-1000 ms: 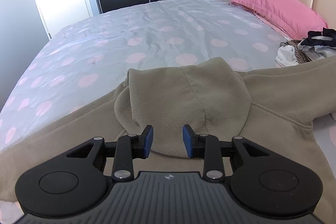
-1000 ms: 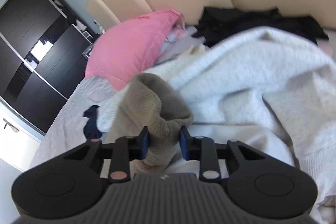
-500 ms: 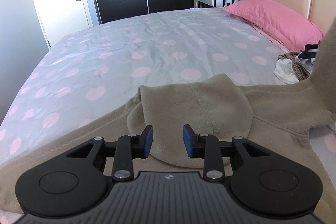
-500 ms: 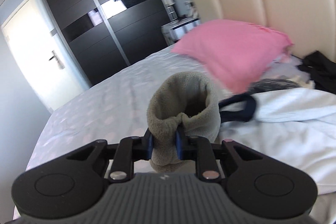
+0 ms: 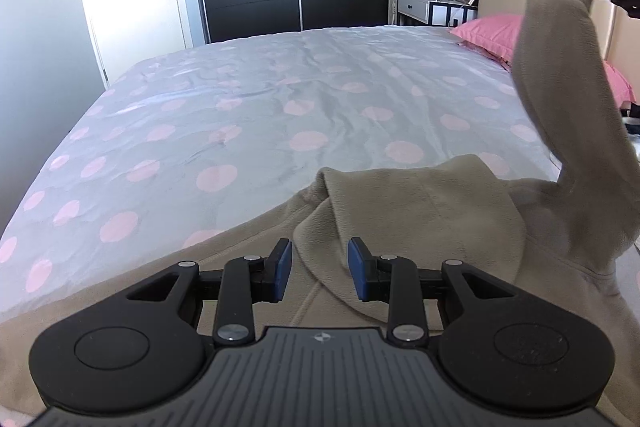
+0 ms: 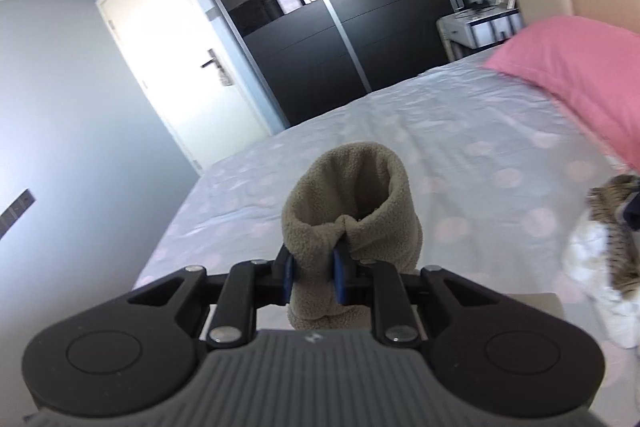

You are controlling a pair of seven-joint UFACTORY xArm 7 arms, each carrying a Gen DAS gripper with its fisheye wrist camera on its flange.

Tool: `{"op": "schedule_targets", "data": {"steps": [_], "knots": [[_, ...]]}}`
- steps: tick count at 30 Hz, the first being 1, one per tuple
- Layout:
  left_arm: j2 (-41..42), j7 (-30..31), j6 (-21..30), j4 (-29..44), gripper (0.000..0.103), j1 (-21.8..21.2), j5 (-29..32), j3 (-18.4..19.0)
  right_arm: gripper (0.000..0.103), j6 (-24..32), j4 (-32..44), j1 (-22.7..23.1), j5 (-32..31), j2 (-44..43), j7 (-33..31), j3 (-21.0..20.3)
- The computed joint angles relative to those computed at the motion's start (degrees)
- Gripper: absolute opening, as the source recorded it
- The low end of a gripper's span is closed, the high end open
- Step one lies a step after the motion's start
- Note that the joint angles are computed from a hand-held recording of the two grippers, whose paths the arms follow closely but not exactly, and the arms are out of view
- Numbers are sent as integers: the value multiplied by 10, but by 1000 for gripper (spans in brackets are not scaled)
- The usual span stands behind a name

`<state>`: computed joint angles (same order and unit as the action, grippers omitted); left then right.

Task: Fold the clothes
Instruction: 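Lay the held sleeve over the hoodie body with the right gripper, release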

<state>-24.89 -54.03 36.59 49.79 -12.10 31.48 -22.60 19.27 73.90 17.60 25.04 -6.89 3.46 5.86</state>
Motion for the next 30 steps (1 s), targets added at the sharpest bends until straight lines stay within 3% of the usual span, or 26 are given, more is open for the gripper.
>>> {"op": "schedule_targets", "data": {"steps": [8,18,20,24,27,30], "knots": [[-18,11,-37,-52,29,18,-14,25,22,4,62,43,39,108,-31,56],[-18,37,-67,-83,29,31,-50,41,22,26,38,53,42,190,-56,102],[-17,43,-63,-82,29,29,-58,42,24,22,36,63,17,198,-47,100],[-17,54,-49,-77,29,25,-70,42,37,35,40,60,9,204,-61,109],[-22,62,-43,-74,29,21,-79,45,44,47,33,45,56,189,-96,121],[-29,71,-34,-70,30,17,-88,46,57,56,18,35,110,162,-137,123]]}}
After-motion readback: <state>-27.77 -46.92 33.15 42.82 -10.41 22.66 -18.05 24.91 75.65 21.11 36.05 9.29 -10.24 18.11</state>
